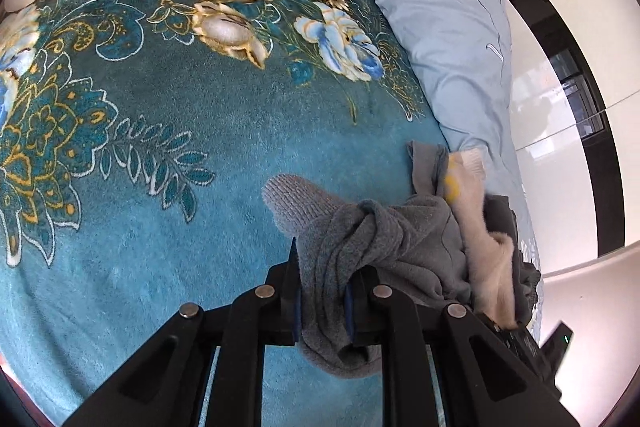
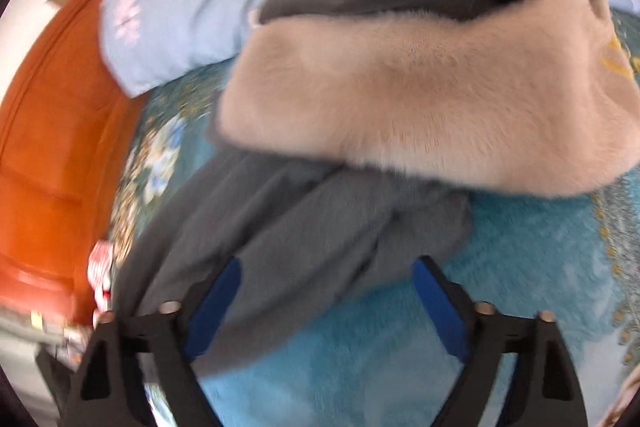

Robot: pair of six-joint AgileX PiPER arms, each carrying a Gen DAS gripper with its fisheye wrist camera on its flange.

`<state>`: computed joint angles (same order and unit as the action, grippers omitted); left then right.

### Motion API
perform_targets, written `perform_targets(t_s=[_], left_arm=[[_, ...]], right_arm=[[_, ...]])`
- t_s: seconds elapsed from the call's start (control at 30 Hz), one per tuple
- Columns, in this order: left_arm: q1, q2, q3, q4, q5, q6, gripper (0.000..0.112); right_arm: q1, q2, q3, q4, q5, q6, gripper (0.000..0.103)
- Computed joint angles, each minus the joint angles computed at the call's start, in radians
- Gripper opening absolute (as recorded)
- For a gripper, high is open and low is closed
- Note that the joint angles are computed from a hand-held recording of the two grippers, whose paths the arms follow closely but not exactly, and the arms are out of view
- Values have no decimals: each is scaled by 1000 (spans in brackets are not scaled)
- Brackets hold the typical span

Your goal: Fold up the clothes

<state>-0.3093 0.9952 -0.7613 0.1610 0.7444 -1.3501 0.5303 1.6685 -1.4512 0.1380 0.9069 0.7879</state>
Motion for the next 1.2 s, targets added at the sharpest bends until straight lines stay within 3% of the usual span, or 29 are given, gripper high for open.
perform_targets(t_s=[0.07, 0.17, 0.2, 0.27, 0.4, 0.5, 0.63, 0.73, 0.83, 0.93, 0.97, 1.0, 1.07, 1.2], left_arm=[[5, -12, 3, -19, -2, 23, 16], [15, -27, 0, -40, 0, 64, 16], [15, -32, -3, -42, 2, 72, 16], [6, -48, -7, -29, 6, 61, 16], [-1, -82, -33, 8, 60, 44, 16], [31, -121, -56, 12, 113, 66, 16], [46, -183, -69, 52, 198, 58, 16], [162, -237, -56, -28, 236, 156, 16], [305, -260, -40, -157, 269, 308, 16], [242, -275, -19, -98, 295, 242, 17], [206, -279, -11, -68, 305, 204, 17], [177, -282, -4, -42, 312, 166, 17], [192, -291, 22, -61, 300, 166, 17], [164, -271, 44, -46, 283, 121, 17]], right_arm=[[-32, 58, -18, 39, -11, 20, 73], [-93, 109, -3, 142, -28, 47, 30], [-110, 96, 36, 197, -72, 30, 19], [-122, 52, 111, 278, -150, -9, 12], [-92, -47, 162, 276, -193, -80, 7], [-43, -134, 192, 273, -229, -139, 6], [53, -269, 202, 293, -210, -246, 6], [92, -351, 208, 441, -123, -450, 6], [174, -321, 160, 354, -18, -444, 6], [173, -268, 162, 313, 58, -397, 13], [154, -251, 175, 333, 56, -394, 22], [133, -246, 191, 351, 50, -391, 42], [78, -286, 239, 371, 24, -392, 62], [-17, -280, 242, 307, -10, -327, 65]])
